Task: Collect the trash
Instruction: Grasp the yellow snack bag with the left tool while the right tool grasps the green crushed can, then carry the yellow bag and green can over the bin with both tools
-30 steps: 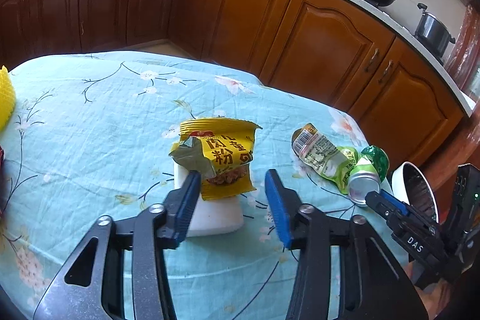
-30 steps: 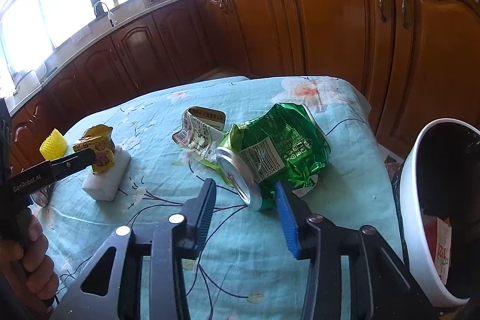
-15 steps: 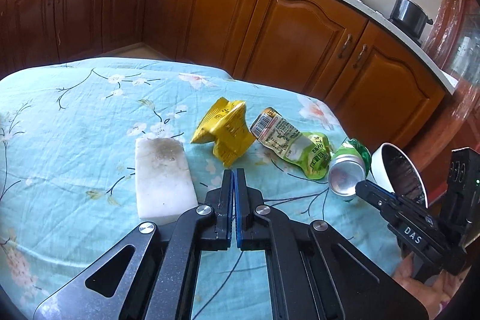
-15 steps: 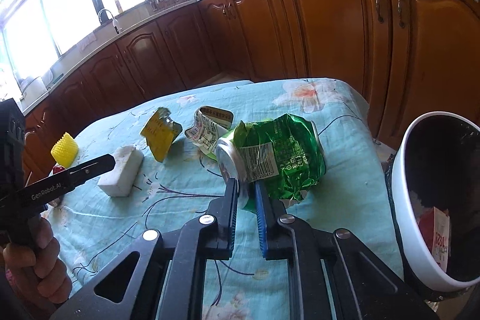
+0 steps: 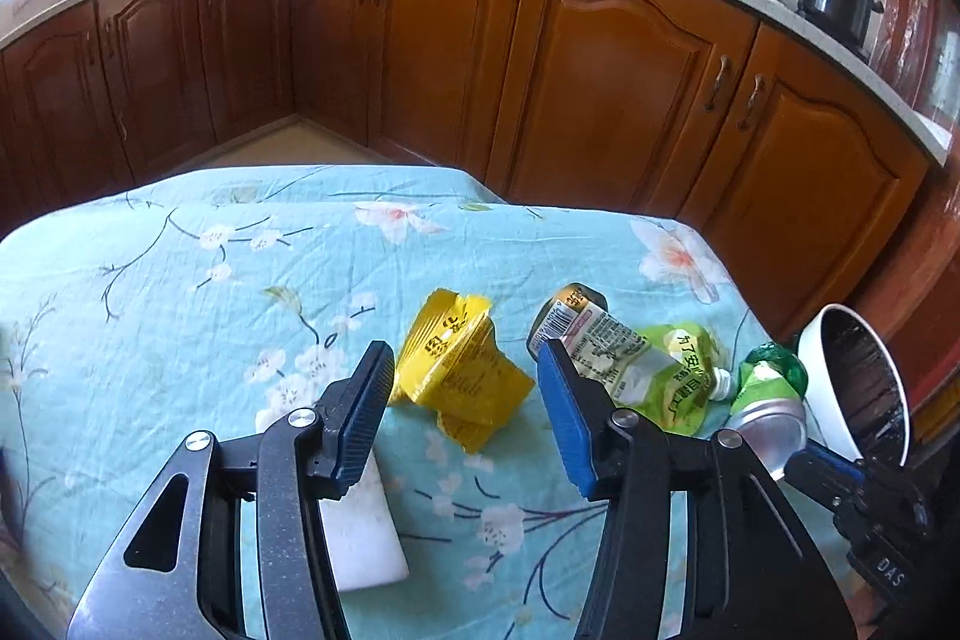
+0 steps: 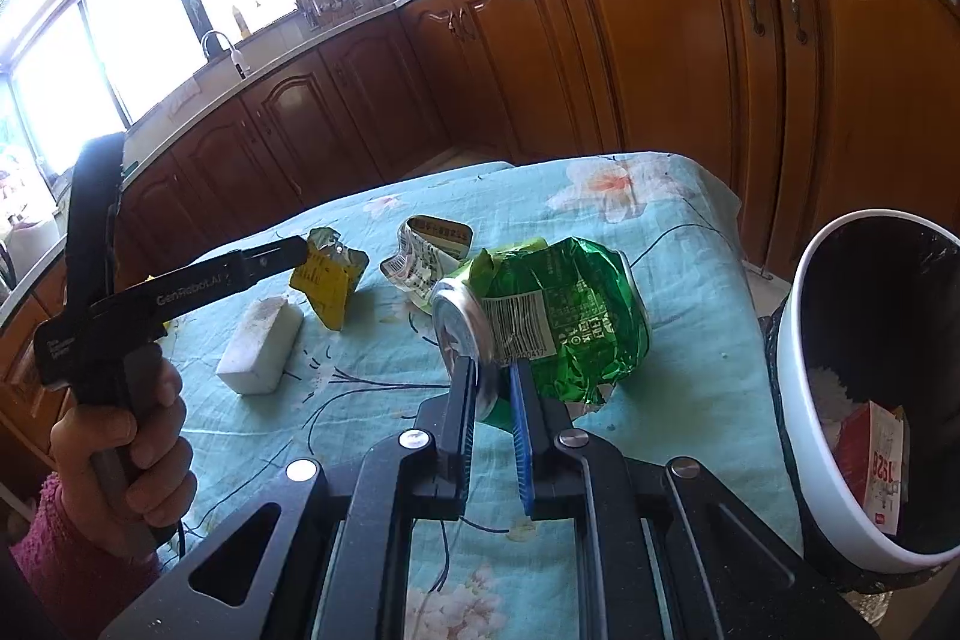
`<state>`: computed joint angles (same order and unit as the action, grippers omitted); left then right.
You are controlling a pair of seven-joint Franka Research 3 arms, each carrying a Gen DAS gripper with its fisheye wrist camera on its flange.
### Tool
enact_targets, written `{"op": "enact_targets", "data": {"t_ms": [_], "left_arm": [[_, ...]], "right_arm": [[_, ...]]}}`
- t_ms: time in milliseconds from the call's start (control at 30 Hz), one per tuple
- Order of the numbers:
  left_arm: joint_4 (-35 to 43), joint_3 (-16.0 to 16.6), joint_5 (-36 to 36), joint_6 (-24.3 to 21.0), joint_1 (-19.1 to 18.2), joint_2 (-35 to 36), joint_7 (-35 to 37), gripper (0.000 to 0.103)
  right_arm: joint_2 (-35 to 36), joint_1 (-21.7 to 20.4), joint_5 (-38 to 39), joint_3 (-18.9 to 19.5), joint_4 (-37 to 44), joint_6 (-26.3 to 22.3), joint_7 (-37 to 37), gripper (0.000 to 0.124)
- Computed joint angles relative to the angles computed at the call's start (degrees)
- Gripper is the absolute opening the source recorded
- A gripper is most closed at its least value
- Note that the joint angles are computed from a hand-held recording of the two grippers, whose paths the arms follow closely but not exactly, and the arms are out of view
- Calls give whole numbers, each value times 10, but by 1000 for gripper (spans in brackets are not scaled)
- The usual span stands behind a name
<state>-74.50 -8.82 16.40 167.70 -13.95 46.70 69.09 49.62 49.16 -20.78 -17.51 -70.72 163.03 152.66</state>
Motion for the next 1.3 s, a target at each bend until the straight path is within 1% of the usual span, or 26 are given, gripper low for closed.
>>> {"op": "enact_targets", "data": {"t_ms": [33,67,100,133,167,200,267,333,433,533,567,633,700,767,800,867,933,967,1033,1067,1100,1133,1167,1200,1233,1300], "left_arm": [[28,1,2,-22,-5,15,7,50],[52,-2,2,-42,-5,30,18,46],[77,-7,-1,-63,-6,45,29,30],[101,-11,-6,-84,-7,60,41,24],[112,-11,-8,-93,-9,67,48,14],[111,-12,-10,-91,-9,67,54,9],[85,-9,-11,-74,-11,52,54,8],[45,-24,-20,-53,1,30,63,5],[-26,-68,-51,-22,35,-6,88,4],[-99,-98,-74,13,59,-44,103,4],[-122,-114,-83,23,71,-55,112,4],[-161,-143,-100,37,94,-74,128,4],[-196,-162,-112,53,109,-92,138,4],[-224,-190,-124,62,132,-104,153,4],[-236,-200,-128,66,139,-110,159,4],[-254,-198,-131,75,138,-122,157,4],[-266,-206,-135,79,145,-128,159,4],[-272,-206,-136,80,147,-131,157,4],[-281,-203,-137,82,146,-135,153,4],[-286,-207,-139,83,152,-135,153,4],[-289,-211,-141,83,157,-135,153,4],[-291,-210,-142,82,158,-135,152,4],[-292,-209,-142,82,158,-136,151,4],[-293,-210,-142,82,160,-135,150,4],[-294,-212,-143,82,162,-134,151,4],[-296,-215,-143,82,166,-133,152,4]], "right_arm": [[1,-2,2,2,0,1,-1,11],[2,-4,4,5,1,3,-2,11],[3,-4,6,5,1,3,-3,11],[3,-4,7,5,1,3,-3,11],[2,-1,7,2,-1,4,-1,11],[0,2,6,-2,-5,6,2,11],[-4,8,2,-11,-13,10,10,11],[-11,16,-3,-20,-23,16,19,11],[-25,34,-16,-40,-45,29,39,11],[-37,46,-27,-52,-64,38,52,11],[-42,51,-31,-56,-71,41,57,10],[-51,58,-37,-61,-84,46,65,10],[-61,70,-47,-72,-101,51,77,9],[-69,80,-55,-80,-116,58,89,9],[-73,77,-55,-76,-121,61,88,9],[-75,40,-33,-25,-119,62,49,9],[-69,20,-15,5,-106,48,12,9],[-67,18,-10,10,-104,47,3,14],[-65,24,-1,1,-105,49,7,17],[-67,33,-1,-12,-112,55,18,28],[-68,47,-4,-33,-119,64,36,42],[-65,61,-8,-57,-121,66,53,46],[-64,67,-11,-68,-119,63,58,47],[-60,63,-10,-68,-111,55,57,47],[-54,50,-7,-57,-98,44,46,47],[-37,15,1,-19,-57,16,2,47]]}}
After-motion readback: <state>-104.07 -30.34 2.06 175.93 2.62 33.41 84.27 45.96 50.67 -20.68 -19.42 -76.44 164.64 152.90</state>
